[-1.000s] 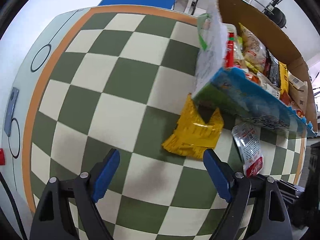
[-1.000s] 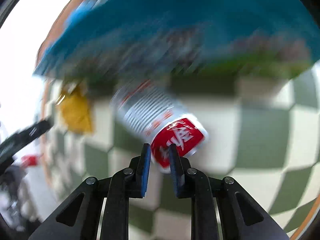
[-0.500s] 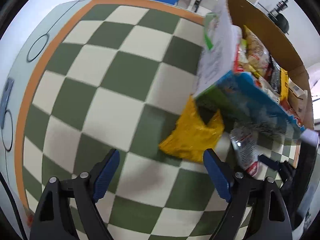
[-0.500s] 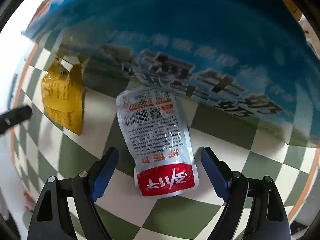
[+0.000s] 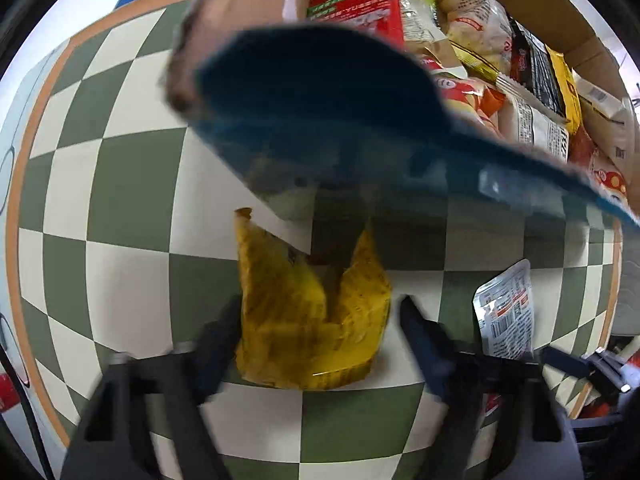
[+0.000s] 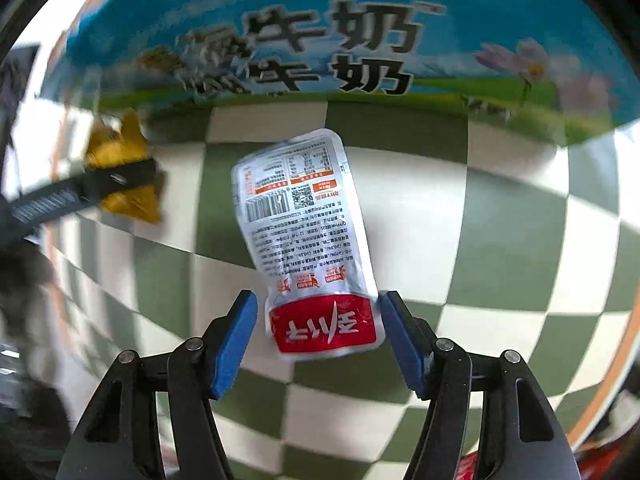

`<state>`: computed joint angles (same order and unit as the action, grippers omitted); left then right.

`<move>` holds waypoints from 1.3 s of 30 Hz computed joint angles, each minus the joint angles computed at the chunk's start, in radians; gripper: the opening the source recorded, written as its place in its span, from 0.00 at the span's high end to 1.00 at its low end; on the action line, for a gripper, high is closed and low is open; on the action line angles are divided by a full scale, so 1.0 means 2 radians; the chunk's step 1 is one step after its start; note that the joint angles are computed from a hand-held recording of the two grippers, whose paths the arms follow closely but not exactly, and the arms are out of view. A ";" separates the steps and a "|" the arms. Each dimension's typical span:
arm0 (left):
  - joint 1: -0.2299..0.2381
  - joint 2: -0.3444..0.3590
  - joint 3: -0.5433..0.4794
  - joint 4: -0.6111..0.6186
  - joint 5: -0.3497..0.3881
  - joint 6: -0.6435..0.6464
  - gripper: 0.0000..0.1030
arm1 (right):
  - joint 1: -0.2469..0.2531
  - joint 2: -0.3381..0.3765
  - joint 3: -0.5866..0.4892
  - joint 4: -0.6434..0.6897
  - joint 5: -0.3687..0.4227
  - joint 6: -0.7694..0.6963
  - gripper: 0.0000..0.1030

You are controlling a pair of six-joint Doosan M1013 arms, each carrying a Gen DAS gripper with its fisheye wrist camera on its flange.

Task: Organize snacks
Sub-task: 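Grasp the white red-label pouch with the right tool while the left tool grasps the yellow bag, then carry both packets into the box while the left tool opens to drop the yellow bag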

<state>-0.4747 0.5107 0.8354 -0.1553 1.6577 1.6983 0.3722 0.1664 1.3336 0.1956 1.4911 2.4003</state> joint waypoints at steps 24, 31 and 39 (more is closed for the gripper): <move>-0.006 -0.027 0.044 0.019 -0.024 -0.035 0.47 | 0.040 0.068 -0.094 -0.108 0.092 -0.026 0.56; -0.007 -0.032 0.031 0.012 -0.022 -0.031 0.47 | 0.022 0.033 -0.064 -0.073 0.051 0.006 0.57; -0.009 -0.021 -0.037 -0.021 -0.004 -0.013 0.47 | 0.007 -0.006 -0.062 -0.050 0.014 0.025 0.57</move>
